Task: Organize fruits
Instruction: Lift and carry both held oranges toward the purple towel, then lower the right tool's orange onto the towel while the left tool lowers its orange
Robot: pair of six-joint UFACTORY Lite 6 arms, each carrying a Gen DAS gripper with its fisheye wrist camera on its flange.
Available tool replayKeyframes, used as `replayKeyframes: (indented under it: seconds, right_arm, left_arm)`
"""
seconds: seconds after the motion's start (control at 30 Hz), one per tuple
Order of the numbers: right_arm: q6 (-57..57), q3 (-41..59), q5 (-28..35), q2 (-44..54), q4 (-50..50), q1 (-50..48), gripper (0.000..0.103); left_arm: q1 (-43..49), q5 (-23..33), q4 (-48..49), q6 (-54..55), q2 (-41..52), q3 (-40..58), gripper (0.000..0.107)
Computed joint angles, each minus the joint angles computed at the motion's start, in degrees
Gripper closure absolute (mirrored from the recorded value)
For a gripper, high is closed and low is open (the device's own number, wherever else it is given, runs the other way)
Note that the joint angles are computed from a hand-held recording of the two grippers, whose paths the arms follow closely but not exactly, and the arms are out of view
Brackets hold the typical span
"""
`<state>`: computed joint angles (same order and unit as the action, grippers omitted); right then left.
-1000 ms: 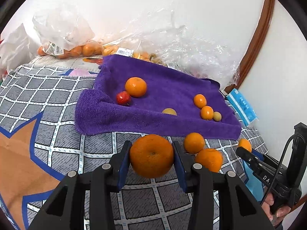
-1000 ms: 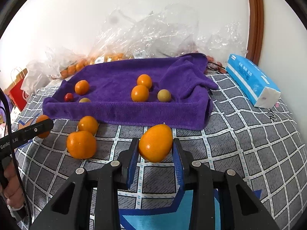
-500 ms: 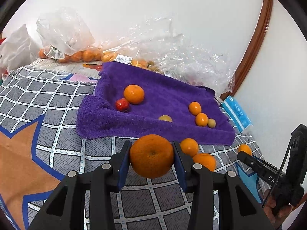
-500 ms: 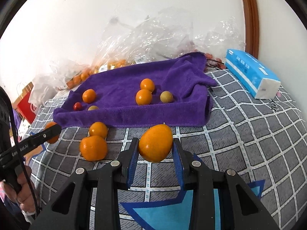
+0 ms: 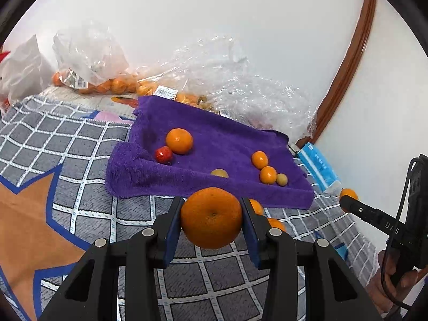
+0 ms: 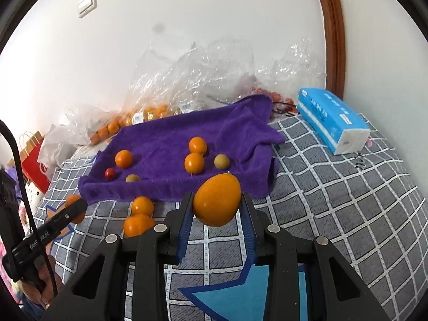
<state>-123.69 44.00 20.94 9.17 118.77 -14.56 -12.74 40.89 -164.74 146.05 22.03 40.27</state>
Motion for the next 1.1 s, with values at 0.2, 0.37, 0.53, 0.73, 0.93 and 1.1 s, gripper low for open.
replayKeyframes:
  seconds: [0.2,0.37,0.53,0.73,0.93,1.1]
  right_arm:
    - [4.3,1.3,-2.3,-2.4,-3.4,1.4,0.068]
    - [8.2,4.4,-3.2,-1.3,-6.5,2.5,0.068]
    - [11.9,9.9,-4.4,2.7,-9.4,3.9,0.068]
    - [24.8,19.7,-6.8,10.0,-21.1,5.2,0.068]
    - [38.9,29.1,-7.5,16.6,-34.3,5.3,0.068]
    - [46.9,35.4,-9.9,21.2,-42.9,6.8,0.068]
  left_arm:
    - [0.6,-3.2,0.6,-2.2,-3.4,-1.1,0.067]
    - [1.2,-7.2,1.4,-2.8,-8.3,-1.4,0.067]
    - [1.9,-13.2,1.2,-1.8,-10.2,2.8,0.067]
    - [1.5,-20.8,1.5,-1.6,-6.5,12.7,0.067]
    - [1.1,-25.8,-1.4,0.6,-1.1,21.1,0.067]
    - [0.7,-29.2,3.8,-4.6,3.6,28.0,0.067]
